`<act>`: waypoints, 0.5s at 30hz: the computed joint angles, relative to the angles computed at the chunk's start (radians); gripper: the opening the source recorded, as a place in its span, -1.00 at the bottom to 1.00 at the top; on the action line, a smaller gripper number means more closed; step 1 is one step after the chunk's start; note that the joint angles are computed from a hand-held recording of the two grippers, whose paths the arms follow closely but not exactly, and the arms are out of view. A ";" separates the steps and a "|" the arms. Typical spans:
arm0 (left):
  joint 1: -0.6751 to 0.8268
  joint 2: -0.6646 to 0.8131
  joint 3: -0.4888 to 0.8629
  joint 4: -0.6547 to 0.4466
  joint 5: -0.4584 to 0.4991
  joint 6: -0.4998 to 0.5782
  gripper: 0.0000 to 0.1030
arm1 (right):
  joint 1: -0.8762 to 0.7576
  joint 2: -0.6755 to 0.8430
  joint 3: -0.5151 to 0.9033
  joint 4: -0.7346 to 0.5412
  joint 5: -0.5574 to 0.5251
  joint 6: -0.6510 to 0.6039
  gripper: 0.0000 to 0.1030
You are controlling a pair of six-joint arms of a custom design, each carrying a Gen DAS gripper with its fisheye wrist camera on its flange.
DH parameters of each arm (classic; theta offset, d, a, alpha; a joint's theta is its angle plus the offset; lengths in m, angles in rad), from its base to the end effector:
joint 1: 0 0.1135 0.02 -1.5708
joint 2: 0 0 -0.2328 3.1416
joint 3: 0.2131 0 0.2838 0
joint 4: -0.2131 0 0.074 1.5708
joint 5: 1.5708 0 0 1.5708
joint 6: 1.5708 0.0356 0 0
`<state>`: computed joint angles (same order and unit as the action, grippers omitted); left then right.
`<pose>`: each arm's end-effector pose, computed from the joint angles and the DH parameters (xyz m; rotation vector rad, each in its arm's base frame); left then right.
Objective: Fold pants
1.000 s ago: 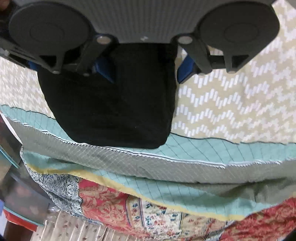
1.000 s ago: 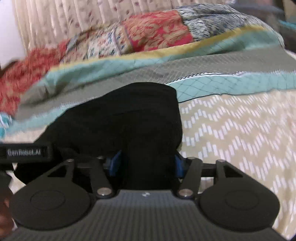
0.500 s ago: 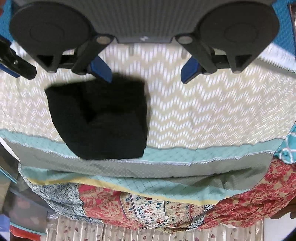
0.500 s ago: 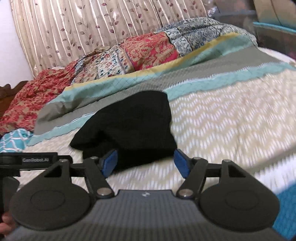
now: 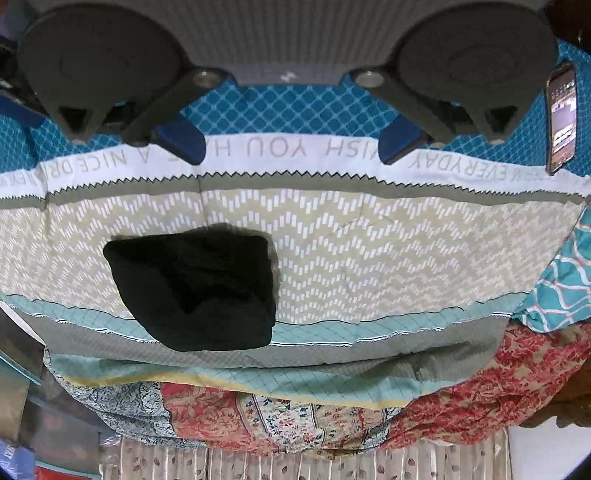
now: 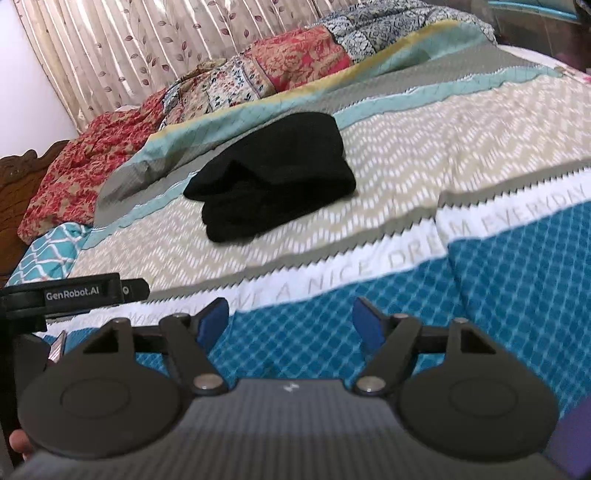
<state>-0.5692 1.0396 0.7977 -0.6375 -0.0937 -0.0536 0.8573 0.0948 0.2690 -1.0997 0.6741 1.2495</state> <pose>0.2170 -0.1349 0.2217 0.5849 2.3808 -0.1611 0.0903 0.0703 0.1614 0.6947 2.1486 0.2630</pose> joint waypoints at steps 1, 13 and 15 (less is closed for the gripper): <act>-0.003 -0.015 -0.008 -0.002 -0.004 0.000 1.00 | 0.059 0.026 0.006 -0.018 0.032 0.064 0.48; -0.041 -0.075 -0.046 -0.027 -0.127 -0.007 1.00 | 0.249 0.207 0.057 -0.047 0.147 0.287 0.70; -0.050 -0.087 -0.061 -0.014 -0.162 -0.006 1.00 | 0.256 0.225 0.061 -0.046 0.147 0.302 0.70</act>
